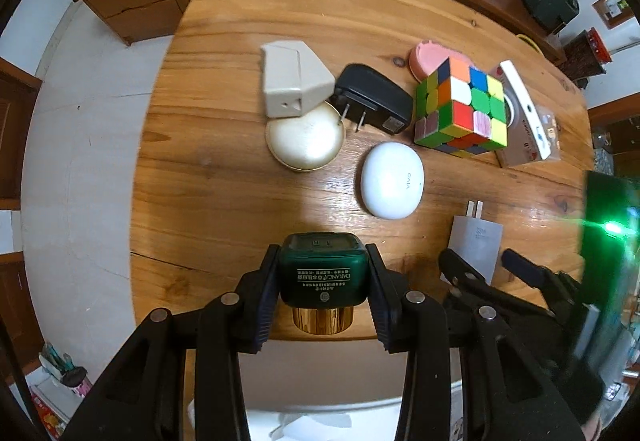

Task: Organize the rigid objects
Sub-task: 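Grasp the green-gold cylinder with the left tool while the right tool grasps the white charger, then carry both held items over the tray and lower them inside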

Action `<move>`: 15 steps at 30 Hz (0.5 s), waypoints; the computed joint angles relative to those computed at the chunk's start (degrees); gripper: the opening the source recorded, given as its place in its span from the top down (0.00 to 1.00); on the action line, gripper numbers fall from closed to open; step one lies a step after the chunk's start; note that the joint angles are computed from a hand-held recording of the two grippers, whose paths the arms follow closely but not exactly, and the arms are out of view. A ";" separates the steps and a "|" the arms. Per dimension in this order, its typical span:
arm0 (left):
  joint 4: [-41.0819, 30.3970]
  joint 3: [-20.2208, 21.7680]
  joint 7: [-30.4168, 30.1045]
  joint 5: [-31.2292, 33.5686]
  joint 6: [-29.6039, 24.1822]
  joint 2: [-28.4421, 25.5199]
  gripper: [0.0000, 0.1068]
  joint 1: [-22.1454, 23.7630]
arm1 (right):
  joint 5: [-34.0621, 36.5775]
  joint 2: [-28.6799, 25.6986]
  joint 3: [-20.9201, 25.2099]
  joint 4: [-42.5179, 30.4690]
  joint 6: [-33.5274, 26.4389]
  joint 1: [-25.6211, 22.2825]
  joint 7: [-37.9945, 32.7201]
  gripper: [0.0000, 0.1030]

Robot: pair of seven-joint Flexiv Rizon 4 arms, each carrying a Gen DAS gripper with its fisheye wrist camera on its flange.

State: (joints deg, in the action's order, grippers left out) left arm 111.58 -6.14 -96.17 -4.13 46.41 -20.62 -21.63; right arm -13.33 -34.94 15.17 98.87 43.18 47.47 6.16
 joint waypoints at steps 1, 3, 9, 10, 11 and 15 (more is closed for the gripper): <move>0.50 -0.03 0.46 -0.23 0.26 0.66 0.60 0.22 | 0.65 -0.58 0.41 -0.61 -0.50 -0.32 -0.64 0.27; 0.33 -0.11 0.62 -0.35 0.88 0.32 0.60 0.32 | 0.62 -1.03 0.33 -1.43 -1.57 -0.11 -1.18 0.33; 3.38 -0.29 2.73 -2.07 1.50 3.72 0.60 1.23 | -0.64 -1.16 -0.74 -2.28 -1.69 0.91 -0.12 0.54; 3.94 -0.25 3.06 -2.09 1.65 4.55 0.60 1.28 | -0.90 -0.79 -0.98 -1.30 0.06 1.11 0.93 0.54; 4.82 -0.14 3.82 -2.31 1.58 5.82 0.60 1.58 | -1.15 -0.38 -1.15 -0.56 1.01 1.32 1.91 0.54; 7.19 -0.49 5.72 -4.00 2.25 9.06 0.60 1.93 | -4.01 2.67 -2.38 2.98 4.20 2.38 6.66 0.54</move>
